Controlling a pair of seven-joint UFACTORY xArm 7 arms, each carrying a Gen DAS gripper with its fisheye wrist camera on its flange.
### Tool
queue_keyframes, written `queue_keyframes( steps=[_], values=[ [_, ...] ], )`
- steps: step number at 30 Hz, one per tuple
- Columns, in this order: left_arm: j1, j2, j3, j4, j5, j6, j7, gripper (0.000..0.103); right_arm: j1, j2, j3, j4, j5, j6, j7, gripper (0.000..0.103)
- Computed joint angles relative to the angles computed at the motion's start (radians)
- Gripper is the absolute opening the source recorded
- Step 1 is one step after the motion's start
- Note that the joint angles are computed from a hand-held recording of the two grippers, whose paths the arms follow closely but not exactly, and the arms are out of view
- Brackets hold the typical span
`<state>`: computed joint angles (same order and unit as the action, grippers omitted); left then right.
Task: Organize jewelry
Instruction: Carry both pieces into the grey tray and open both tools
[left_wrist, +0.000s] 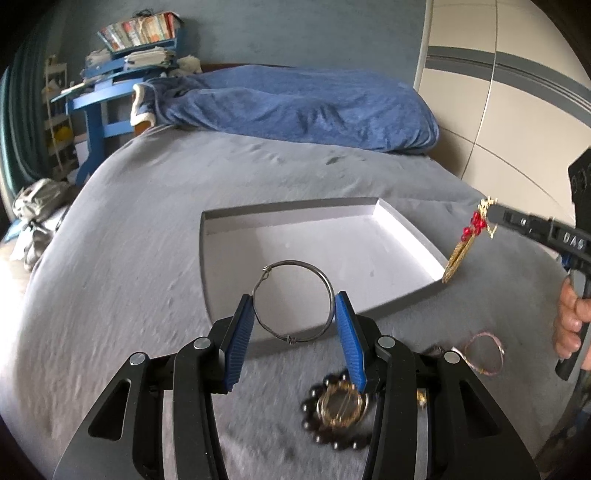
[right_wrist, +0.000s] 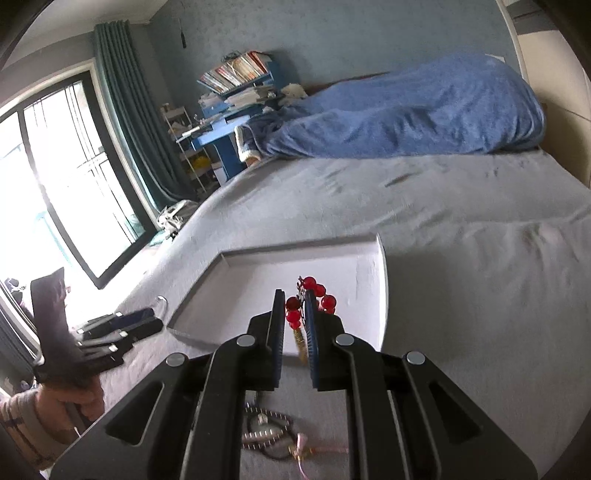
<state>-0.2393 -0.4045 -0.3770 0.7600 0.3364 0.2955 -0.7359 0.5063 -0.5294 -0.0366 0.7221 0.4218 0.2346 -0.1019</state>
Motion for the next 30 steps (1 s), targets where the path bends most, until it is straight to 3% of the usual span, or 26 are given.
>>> queue_keyframes(
  steps=[7, 16, 23, 26, 28, 30],
  values=[
    [0.024, 0.114, -0.018, 0.093, 0.074, 0.026, -0.037, 0.046, -0.029, 0.124, 0.012, 0.086, -0.015, 0.04, -0.012, 0.011],
    [-0.048, 0.256, 0.05, 0.192, 0.165, 0.104, -0.069, 0.046, -0.11, 0.239, 0.076, 0.137, -0.028, 0.109, -0.013, 0.011],
    [-0.112, 0.321, 0.108, 0.239, 0.17, 0.151, -0.06, 0.047, -0.19, 0.301, 0.15, 0.175, -0.173, 0.175, 0.083, 0.011],
    [-0.123, 0.306, 0.115, 0.221, 0.196, 0.13, -0.075, 0.06, -0.197, 0.304, 0.155, 0.175, -0.201, 0.184, 0.104, 0.011],
    [-0.123, 0.289, 0.109, 0.209, 0.235, 0.126, -0.106, 0.075, -0.202, 0.298, 0.159, 0.174, -0.22, 0.196, 0.121, 0.015],
    [-0.121, 0.271, 0.102, 0.193, 0.256, 0.116, -0.127, 0.077, -0.196, 0.286, 0.151, 0.167, -0.209, 0.194, 0.109, 0.024]
  ],
)
